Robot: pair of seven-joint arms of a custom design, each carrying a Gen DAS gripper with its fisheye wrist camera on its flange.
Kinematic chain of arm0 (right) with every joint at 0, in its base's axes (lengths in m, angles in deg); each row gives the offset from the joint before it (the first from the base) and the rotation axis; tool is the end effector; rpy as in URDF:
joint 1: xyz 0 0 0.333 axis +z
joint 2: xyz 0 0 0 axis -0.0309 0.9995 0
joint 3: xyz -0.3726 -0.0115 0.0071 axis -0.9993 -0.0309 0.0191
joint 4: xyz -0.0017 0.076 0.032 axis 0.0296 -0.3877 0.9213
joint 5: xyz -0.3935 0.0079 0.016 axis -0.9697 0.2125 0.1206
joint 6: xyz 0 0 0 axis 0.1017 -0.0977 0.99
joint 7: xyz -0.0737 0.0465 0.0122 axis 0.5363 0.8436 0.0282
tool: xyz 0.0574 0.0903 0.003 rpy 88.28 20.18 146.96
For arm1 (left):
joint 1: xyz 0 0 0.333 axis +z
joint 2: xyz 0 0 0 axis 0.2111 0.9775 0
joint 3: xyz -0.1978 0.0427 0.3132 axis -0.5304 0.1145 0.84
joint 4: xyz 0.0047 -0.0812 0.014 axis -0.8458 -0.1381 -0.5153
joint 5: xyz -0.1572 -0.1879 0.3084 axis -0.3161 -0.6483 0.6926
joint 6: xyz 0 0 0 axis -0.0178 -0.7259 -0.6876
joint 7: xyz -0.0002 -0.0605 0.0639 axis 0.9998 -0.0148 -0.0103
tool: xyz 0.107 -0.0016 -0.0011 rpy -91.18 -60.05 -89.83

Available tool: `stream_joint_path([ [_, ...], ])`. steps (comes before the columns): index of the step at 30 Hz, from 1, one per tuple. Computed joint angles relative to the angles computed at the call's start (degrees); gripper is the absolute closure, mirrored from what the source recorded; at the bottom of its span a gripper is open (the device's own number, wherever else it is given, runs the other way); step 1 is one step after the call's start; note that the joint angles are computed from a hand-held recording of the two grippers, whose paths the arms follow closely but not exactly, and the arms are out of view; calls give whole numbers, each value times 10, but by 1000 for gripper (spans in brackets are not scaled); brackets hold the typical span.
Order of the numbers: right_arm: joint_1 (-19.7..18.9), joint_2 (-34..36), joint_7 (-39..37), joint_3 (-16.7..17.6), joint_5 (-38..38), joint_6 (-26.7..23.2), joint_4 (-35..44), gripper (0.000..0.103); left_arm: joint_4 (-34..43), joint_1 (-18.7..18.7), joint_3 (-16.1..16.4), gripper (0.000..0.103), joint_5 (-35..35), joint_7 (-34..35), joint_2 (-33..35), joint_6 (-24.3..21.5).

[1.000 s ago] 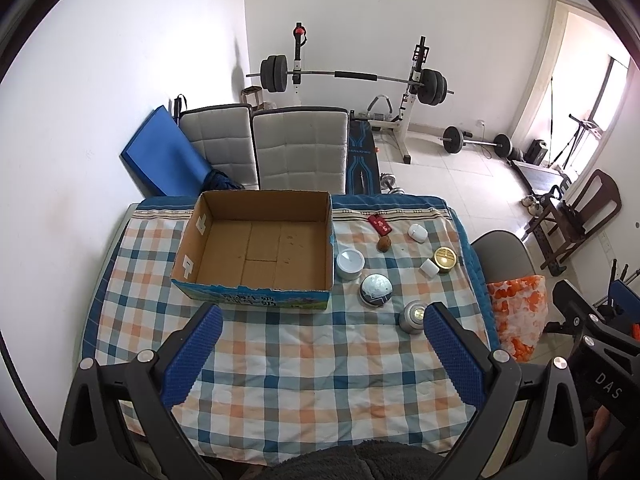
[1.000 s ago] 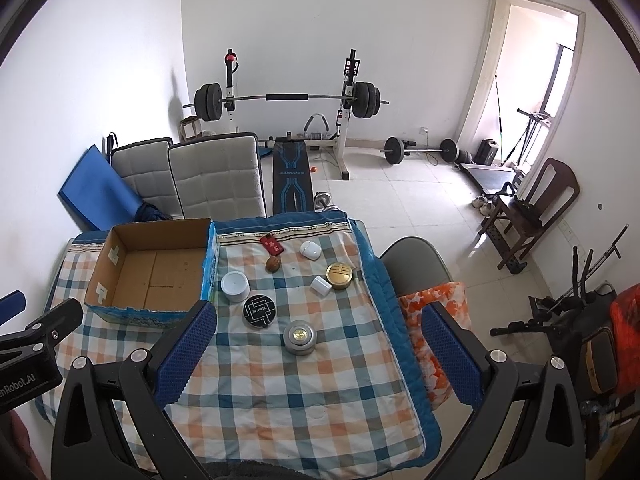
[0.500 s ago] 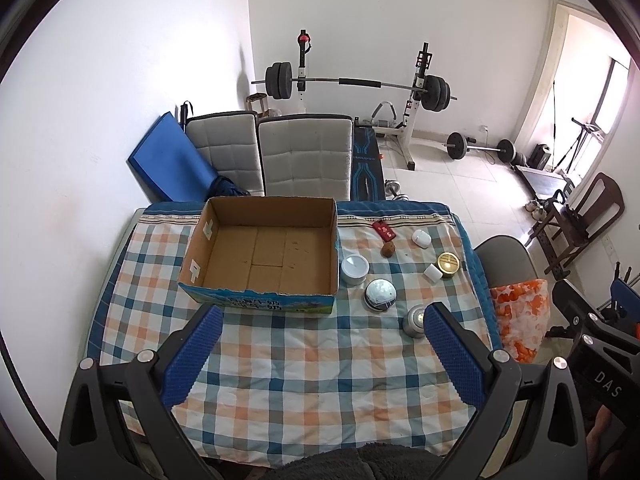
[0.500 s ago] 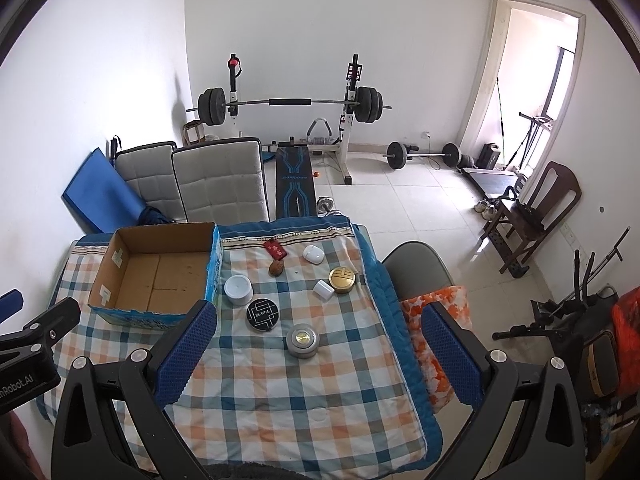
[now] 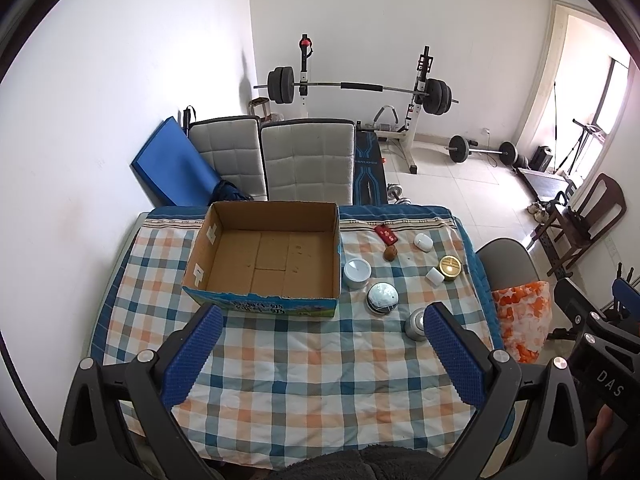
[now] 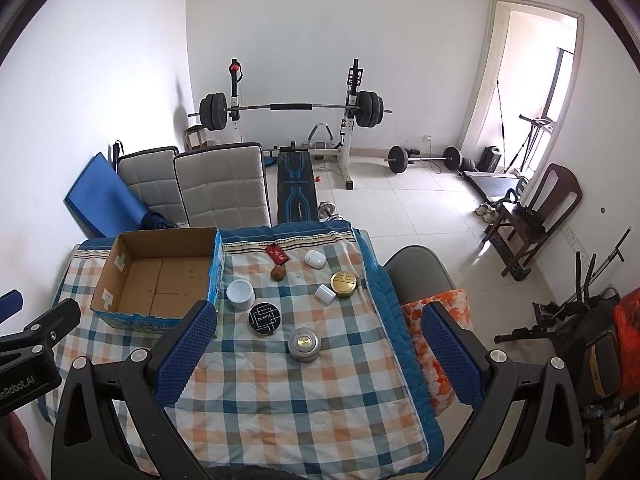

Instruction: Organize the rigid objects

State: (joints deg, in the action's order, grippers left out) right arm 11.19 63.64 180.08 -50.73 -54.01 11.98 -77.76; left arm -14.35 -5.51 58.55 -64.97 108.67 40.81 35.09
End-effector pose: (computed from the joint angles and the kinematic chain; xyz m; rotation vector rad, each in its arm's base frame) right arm 0.3142 0.1598 0.8663 -1.0831 2.4859 -1.0504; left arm 0.5214 -0.2952 0.8707 -1.2578 2.4378 -0.8444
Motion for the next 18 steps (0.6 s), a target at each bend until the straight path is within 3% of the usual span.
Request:
stream_joint_path([
  [18, 2, 1, -4, 1, -4, 11, 2, 0, 6, -3, 0, 0, 10, -5, 5, 9],
])
